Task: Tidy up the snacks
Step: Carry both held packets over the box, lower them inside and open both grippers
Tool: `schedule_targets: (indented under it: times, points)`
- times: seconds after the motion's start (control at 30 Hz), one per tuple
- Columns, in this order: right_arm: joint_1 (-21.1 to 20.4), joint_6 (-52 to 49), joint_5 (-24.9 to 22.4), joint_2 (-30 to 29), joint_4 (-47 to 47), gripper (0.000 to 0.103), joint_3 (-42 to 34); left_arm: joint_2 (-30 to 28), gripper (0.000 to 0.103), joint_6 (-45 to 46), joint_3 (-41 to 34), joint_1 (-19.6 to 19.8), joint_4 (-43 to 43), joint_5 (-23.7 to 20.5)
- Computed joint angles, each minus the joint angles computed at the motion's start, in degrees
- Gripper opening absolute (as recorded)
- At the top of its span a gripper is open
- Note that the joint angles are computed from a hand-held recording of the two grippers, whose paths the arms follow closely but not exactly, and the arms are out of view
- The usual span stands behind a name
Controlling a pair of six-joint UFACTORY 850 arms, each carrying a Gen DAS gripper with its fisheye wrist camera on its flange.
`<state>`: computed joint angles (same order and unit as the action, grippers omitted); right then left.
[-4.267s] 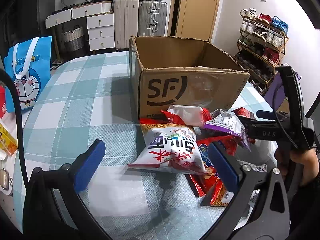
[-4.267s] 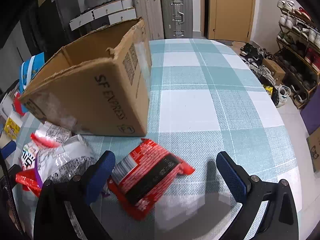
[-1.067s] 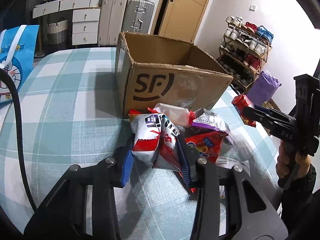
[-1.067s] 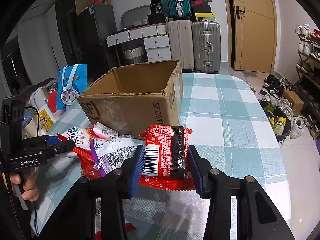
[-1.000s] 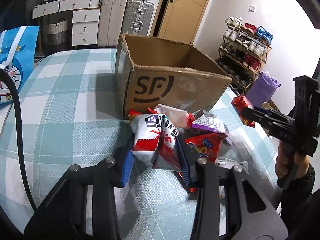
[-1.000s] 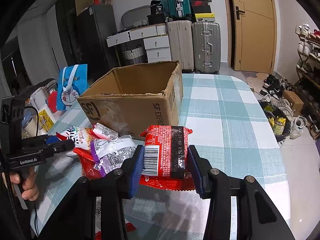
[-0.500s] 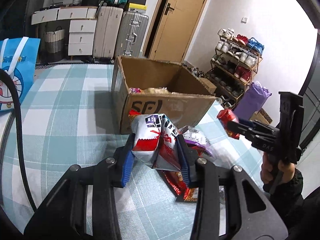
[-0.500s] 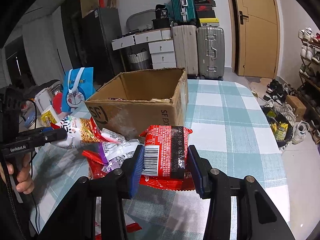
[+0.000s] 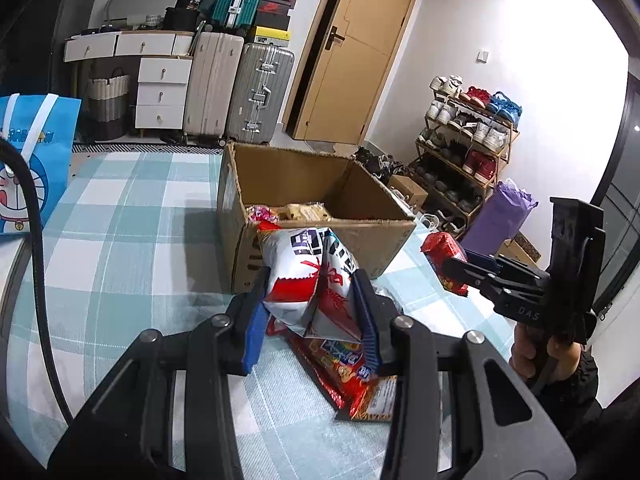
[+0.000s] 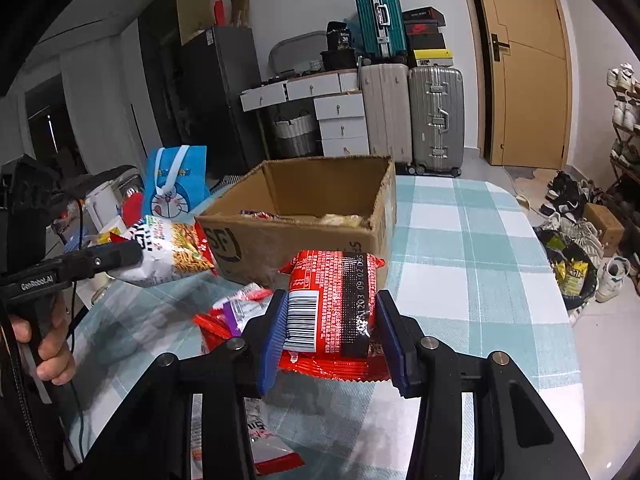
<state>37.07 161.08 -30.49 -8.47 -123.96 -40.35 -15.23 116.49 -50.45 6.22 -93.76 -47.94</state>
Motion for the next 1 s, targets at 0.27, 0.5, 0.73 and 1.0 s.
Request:
schedule_targets:
  times: [0.27, 0.5, 0.73, 1.0]
  points:
    - [-1.5, 2.3, 1.9, 0.1, -4.5, 0.044, -1.9, 0.8, 0.036, 0.8, -0.6, -1.5, -4.2, -0.5]
    - [-2.0, 2.3, 1.3, 0.0, -6.3, 0.044, -3.9, 0.4, 0.036, 1.8, -2.8, -3.5, -8.8, 2.8]
    - [-3.2, 2.2, 1.4, -1.3, -7.4, 0.044, -6.5, -2.3, 0.036, 0.3, -7.1, -5.9, -11.1, 5.0]
    - [-5.6, 5.5, 2.4, -4.7, -10.9, 0.044, -9.9, -6.1, 0.036, 2.7, -11.3, -9.3, -14.9, 9.9]
